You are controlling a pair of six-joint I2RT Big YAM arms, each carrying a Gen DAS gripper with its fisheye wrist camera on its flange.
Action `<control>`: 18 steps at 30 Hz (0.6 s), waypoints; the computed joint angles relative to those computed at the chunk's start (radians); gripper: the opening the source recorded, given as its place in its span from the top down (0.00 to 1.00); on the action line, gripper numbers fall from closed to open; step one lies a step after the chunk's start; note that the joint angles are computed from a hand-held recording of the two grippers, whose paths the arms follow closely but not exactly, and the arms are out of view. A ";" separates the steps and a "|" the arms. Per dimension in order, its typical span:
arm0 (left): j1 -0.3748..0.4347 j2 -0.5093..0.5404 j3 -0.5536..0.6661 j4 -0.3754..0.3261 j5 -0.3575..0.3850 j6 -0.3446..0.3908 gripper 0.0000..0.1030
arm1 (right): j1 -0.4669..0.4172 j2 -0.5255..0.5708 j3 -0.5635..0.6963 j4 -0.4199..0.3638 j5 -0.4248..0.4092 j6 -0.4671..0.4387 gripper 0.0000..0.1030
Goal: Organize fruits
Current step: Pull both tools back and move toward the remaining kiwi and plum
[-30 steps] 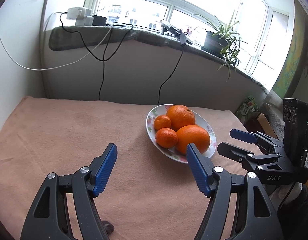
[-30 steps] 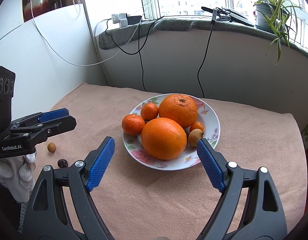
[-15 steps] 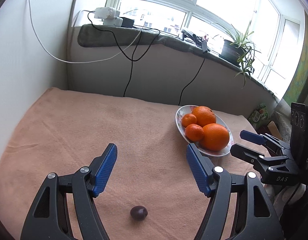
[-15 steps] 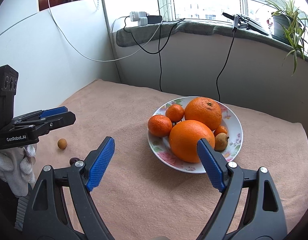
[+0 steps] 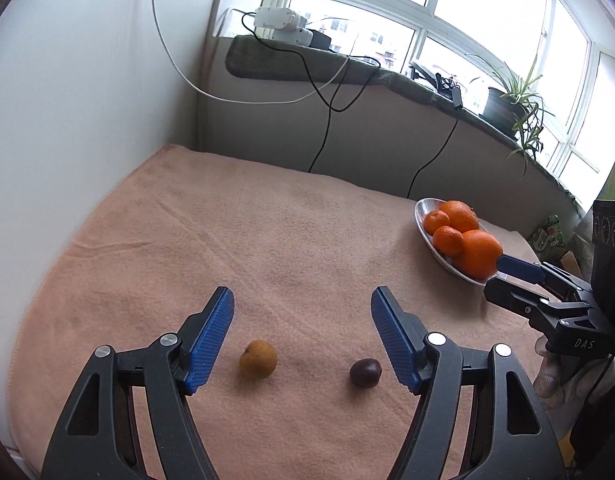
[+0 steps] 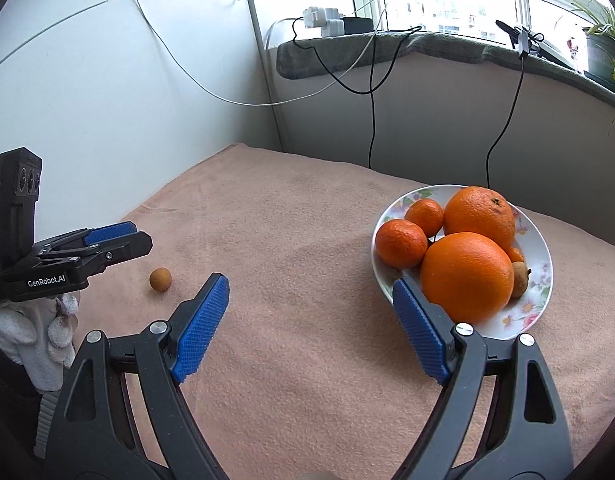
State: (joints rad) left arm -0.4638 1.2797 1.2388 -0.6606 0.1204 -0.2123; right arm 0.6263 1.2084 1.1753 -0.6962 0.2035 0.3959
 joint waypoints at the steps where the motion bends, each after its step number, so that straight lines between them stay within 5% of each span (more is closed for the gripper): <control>1: 0.001 -0.002 -0.005 -0.005 -0.007 0.002 0.31 | 0.005 0.008 0.005 -0.004 -0.012 -0.005 0.16; 13: 0.028 -0.020 -0.065 -0.013 0.020 -0.004 0.32 | 0.052 0.074 0.025 0.000 -0.067 -0.016 0.16; 18: 0.032 -0.014 -0.075 -0.011 0.038 -0.006 0.40 | 0.063 0.096 0.038 -0.001 -0.086 -0.026 0.19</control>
State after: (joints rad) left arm -0.4315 1.2660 1.1640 -0.6713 0.1584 -0.2184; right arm 0.6897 1.3047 1.2132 -0.6976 0.1172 0.3699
